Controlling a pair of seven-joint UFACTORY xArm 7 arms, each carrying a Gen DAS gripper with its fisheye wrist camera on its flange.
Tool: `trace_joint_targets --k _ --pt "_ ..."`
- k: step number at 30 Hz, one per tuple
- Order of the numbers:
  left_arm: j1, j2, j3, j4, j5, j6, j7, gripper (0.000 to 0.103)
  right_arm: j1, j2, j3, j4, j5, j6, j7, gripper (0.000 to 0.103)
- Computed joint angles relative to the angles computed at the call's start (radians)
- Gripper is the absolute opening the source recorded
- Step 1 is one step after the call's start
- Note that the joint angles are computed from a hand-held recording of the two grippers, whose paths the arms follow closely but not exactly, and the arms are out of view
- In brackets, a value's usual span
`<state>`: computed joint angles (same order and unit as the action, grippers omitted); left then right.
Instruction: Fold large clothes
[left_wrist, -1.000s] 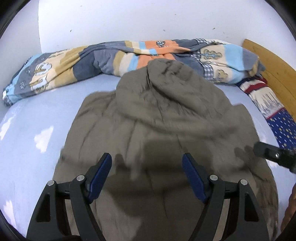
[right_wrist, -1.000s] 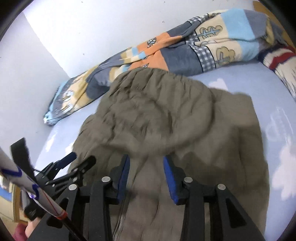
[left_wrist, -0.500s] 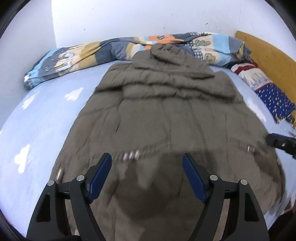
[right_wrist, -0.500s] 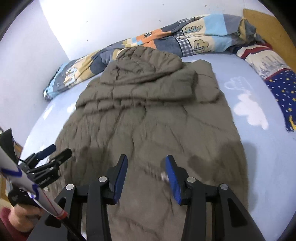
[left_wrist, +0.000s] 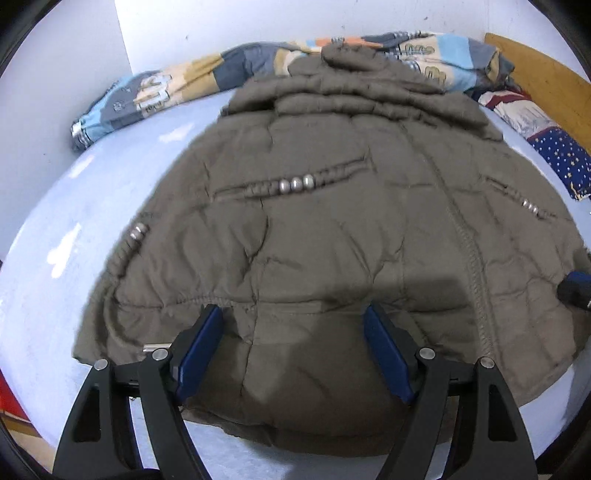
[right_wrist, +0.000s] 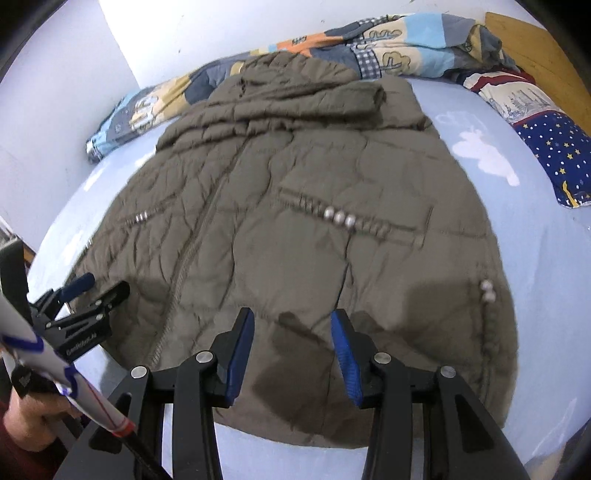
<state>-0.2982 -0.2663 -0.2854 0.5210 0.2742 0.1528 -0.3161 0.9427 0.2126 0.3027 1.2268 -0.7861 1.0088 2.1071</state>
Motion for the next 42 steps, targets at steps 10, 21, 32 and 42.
trace_joint_targets --k 10,21,32,42 --pt "0.089 -0.160 -0.089 -0.081 0.084 -0.089 -0.089 0.078 0.059 0.053 -0.007 0.071 -0.010 0.103 -0.015 0.048" --pt "0.082 -0.218 -0.091 -0.136 0.015 -0.127 -0.027 0.078 0.106 0.116 -0.027 0.159 -0.037 0.161 -0.067 0.054" --pt "0.110 -0.214 -0.119 -0.142 -0.016 -0.143 -0.016 0.078 0.124 0.139 -0.045 0.181 -0.031 0.174 -0.091 0.058" --pt "0.149 -0.230 -0.158 -0.147 -0.001 -0.154 -0.017 0.078 0.125 0.137 -0.046 0.175 -0.031 0.172 -0.089 0.059"
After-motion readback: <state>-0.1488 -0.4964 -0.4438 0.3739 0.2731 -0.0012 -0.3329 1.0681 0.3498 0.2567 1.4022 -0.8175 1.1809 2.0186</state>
